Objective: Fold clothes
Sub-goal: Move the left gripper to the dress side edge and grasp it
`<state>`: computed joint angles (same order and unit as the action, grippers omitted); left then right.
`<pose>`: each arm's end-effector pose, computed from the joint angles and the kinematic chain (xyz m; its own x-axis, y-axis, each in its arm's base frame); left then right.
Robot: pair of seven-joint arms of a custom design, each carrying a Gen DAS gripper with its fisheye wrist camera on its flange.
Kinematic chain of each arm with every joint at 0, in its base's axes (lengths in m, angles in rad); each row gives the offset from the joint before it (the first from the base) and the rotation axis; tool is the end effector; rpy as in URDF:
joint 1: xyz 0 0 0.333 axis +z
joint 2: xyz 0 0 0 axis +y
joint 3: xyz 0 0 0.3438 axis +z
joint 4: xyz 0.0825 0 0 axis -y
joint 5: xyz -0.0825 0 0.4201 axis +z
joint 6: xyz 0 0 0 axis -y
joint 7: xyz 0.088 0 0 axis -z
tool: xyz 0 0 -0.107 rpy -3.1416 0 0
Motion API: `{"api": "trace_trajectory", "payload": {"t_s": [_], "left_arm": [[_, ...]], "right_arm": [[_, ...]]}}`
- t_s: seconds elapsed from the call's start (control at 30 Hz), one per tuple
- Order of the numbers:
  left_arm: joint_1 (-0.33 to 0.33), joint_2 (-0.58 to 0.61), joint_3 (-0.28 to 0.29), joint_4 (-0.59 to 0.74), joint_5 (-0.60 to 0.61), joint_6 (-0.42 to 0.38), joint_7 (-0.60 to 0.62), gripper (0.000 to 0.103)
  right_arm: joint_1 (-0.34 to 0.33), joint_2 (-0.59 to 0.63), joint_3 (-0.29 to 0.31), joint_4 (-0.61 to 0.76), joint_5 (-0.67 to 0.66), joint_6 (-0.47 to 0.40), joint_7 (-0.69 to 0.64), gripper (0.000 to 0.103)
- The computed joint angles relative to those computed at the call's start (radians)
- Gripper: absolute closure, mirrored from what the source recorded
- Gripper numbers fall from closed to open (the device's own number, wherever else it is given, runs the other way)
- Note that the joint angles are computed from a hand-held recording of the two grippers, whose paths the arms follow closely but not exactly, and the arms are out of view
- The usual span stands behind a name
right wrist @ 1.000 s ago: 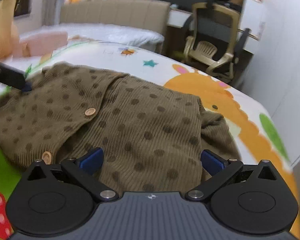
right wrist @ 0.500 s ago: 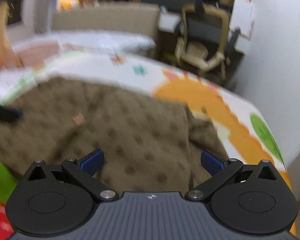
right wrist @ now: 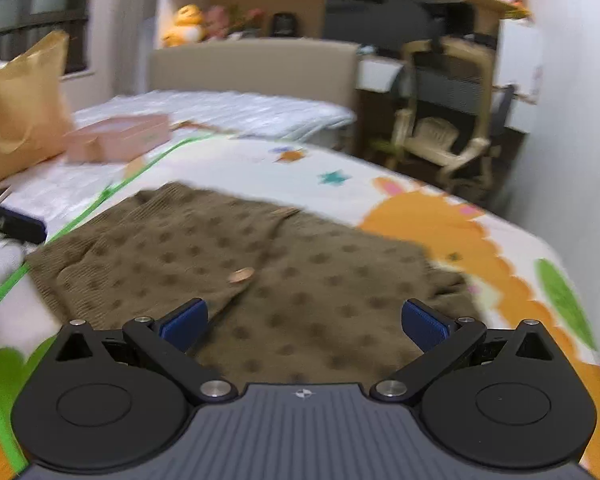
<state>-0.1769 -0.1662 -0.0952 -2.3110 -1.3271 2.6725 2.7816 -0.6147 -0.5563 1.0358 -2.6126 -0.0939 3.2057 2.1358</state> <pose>0.5273 -0.1181 0.4596 -0.5095 -0.7931 0.3338 -0.6623 0.1138 -0.7405 0.4280 0.2280 0.4486 0.0636 -0.9943 0.0850 -0.5530 -0.1060 -0.8264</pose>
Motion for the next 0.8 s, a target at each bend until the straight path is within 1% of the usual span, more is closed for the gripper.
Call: {"api": "trace_trajectory", "payload": {"t_s": [0.03,0.1,0.13,0.2,0.3,0.37,0.43,0.5,0.53,0.57,0.6,0.63,0.73,0.8], "left_arm": [[0.004,-0.007,0.0,-0.008,0.009,0.012,-0.016,0.001],[0.01,-0.022,0.004,-0.025,0.028,0.038,-0.05,0.001],[0.012,-0.029,0.007,-0.033,0.039,0.05,-0.068,0.001],[0.015,-0.026,0.007,-0.035,0.092,0.085,-0.136,0.001],[0.015,-0.01,0.025,-0.02,0.122,0.06,-0.206,0.001],[0.009,0.002,0.027,-0.01,0.096,0.062,-0.2,0.001],[-0.003,0.013,0.025,0.001,0.008,0.079,-0.126,0.002],[-0.005,0.021,0.018,0.012,-0.054,0.075,-0.05,0.004],[-0.002,0.028,0.01,0.018,-0.051,0.074,-0.039,0.008],[0.0,0.036,0.002,0.024,-0.043,0.075,-0.031,0.021],[0.002,0.044,-0.005,0.031,-0.036,0.075,-0.024,0.028],[0.005,0.055,-0.014,0.037,0.004,0.083,-0.056,0.031],[0.01,0.085,-0.03,0.051,0.067,0.111,-0.139,0.027],[0.01,0.095,-0.034,0.056,0.058,0.127,-0.148,0.027]], "right_arm": [[-0.015,0.022,0.021,0.015,-0.011,-0.016,-0.008,0.0],[-0.091,0.024,0.106,0.05,-0.04,-0.083,0.015,0.0],[-0.112,0.019,0.127,0.045,-0.049,-0.057,0.041,0.0],[-0.094,0.036,0.102,0.044,-0.059,-0.057,0.048,0.0],[-0.094,0.035,0.102,0.041,-0.074,-0.053,0.07,0.0],[-0.107,0.027,0.114,0.044,-0.084,-0.054,0.08,0.0],[-0.107,0.029,0.11,0.043,-0.089,-0.049,0.084,0.0],[-0.107,0.033,0.108,0.042,-0.092,-0.046,0.087,0.0],[-0.101,0.033,0.102,0.04,-0.093,-0.046,0.086,0.0],[-0.095,0.033,0.096,0.037,-0.093,-0.046,0.085,0.0],[-0.09,0.033,0.091,0.035,-0.094,-0.046,0.085,0.0],[-0.089,0.034,0.089,0.034,-0.095,-0.045,0.085,0.0],[-0.089,0.038,0.085,0.033,-0.097,-0.041,0.084,0.0],[-0.091,0.041,0.087,0.034,-0.096,-0.038,0.084,0.0]]}}
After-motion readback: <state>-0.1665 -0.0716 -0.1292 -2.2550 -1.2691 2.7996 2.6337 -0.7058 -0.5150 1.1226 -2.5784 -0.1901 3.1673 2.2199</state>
